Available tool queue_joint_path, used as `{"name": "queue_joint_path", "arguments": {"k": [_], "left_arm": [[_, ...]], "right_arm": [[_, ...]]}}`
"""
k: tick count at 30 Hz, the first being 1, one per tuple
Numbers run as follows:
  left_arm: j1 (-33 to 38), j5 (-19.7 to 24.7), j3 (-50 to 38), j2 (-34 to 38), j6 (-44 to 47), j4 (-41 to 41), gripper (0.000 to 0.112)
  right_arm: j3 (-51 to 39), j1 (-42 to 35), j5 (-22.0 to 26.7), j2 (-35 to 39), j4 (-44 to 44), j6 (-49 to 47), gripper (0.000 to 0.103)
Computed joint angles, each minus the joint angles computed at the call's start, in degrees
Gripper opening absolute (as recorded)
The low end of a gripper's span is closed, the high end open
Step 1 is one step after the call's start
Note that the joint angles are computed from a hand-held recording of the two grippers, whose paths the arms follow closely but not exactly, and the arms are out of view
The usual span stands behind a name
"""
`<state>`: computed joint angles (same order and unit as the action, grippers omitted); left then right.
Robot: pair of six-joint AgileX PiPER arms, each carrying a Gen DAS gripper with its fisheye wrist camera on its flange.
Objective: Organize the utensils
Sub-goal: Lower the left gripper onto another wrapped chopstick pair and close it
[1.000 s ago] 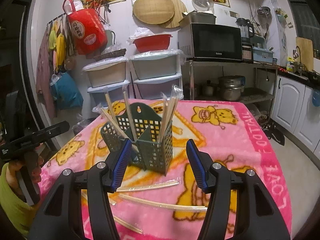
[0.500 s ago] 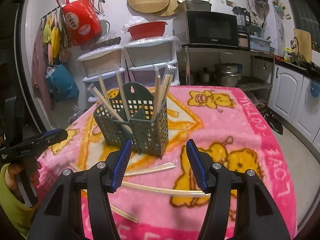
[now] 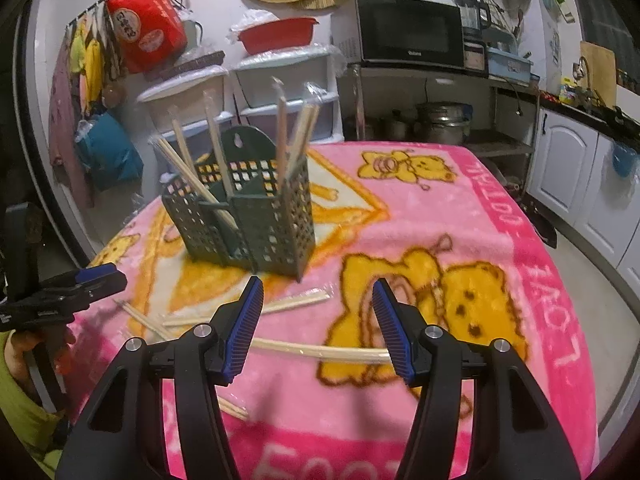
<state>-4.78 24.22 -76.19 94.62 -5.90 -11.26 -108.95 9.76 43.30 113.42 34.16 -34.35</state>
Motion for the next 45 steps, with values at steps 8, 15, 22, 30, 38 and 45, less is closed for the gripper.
{"name": "queue_joint_path", "arguments": {"k": [8, 15, 22, 30, 38, 45], "left_arm": [[-0.17, 1.87, -1.14, 2.51, 3.61, -2.54, 0.072], [0.07, 3.91, -2.77, 4.56, 6.8, -5.47, 0.055], [0.29, 5.29, -3.6, 5.84, 8.68, -7.51, 0.047], [0.88, 7.83, -5.57, 7.89, 10.28, -9.74, 0.037], [1.21, 8.93, -5.23, 8.22, 13.0, -12.58, 0.029], [0.61, 8.68, -5.03, 8.08, 11.47, -10.87, 0.014]], "right_arm": [[1.67, -0.8, 0.21, 1.53, -2.77, 2.53, 0.055], [1.28, -1.52, 0.48, 3.85, -4.59, 5.07, 0.055], [-3.74, -2.51, 3.0, 8.52, -6.86, 9.88, 0.055], [-12.33, -3.86, 9.07, 14.84, -6.68, 15.29, 0.055], [-14.6, -4.47, 10.45, 16.51, -5.3, 16.33, 0.05], [-12.9, -5.22, 9.2, 15.88, -3.83, 16.78, 0.031]]}}
